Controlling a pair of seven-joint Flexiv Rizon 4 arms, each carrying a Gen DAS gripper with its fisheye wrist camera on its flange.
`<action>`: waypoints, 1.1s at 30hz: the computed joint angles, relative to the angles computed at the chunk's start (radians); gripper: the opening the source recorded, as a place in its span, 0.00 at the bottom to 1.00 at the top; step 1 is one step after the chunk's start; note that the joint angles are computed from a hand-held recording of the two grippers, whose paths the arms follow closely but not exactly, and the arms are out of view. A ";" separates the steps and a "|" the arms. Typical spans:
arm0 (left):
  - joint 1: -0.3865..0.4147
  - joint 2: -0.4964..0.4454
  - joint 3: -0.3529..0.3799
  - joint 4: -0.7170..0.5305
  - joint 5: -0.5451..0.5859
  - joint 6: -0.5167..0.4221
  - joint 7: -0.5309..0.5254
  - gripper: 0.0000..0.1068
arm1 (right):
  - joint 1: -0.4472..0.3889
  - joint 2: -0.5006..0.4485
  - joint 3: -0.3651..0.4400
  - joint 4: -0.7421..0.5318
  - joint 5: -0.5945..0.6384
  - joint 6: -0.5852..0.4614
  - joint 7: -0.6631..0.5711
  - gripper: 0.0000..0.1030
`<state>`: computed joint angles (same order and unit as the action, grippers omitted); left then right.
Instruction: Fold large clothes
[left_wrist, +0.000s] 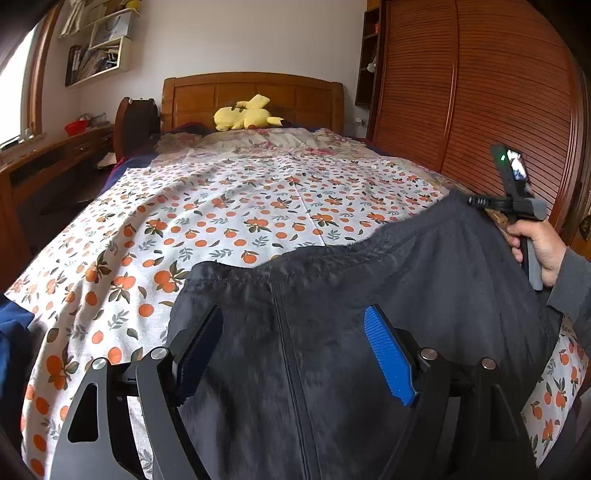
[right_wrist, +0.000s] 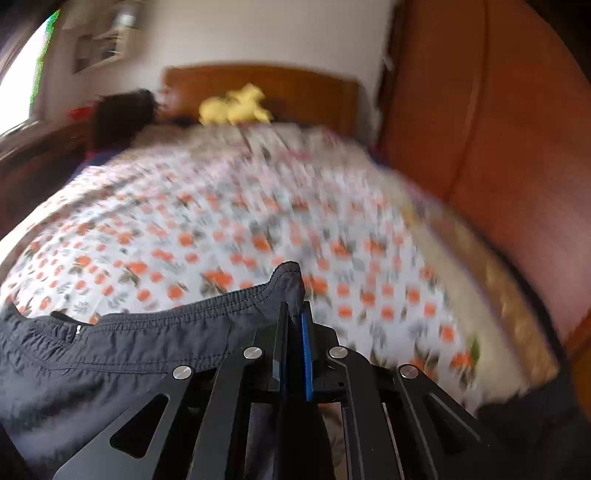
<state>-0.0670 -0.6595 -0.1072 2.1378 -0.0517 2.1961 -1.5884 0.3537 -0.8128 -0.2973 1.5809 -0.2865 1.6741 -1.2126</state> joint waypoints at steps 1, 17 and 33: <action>0.004 0.000 -0.003 0.000 0.003 -0.001 -0.002 0.76 | -0.036 -0.007 0.054 -0.025 0.021 -0.042 -0.034 0.08; -0.002 0.004 0.008 0.007 -0.003 0.012 -0.005 0.94 | -0.170 0.081 0.393 0.072 -0.090 -0.123 -0.226 0.46; 0.020 0.018 0.007 0.034 0.012 0.020 -0.026 0.94 | -0.035 0.009 0.390 -0.009 -0.036 -0.330 -0.308 0.37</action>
<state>-0.0473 -0.6410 -0.1003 2.1719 -0.0393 2.2160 -1.6143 0.3185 -0.8042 0.0924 1.5718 -0.3223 1.3444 -1.5204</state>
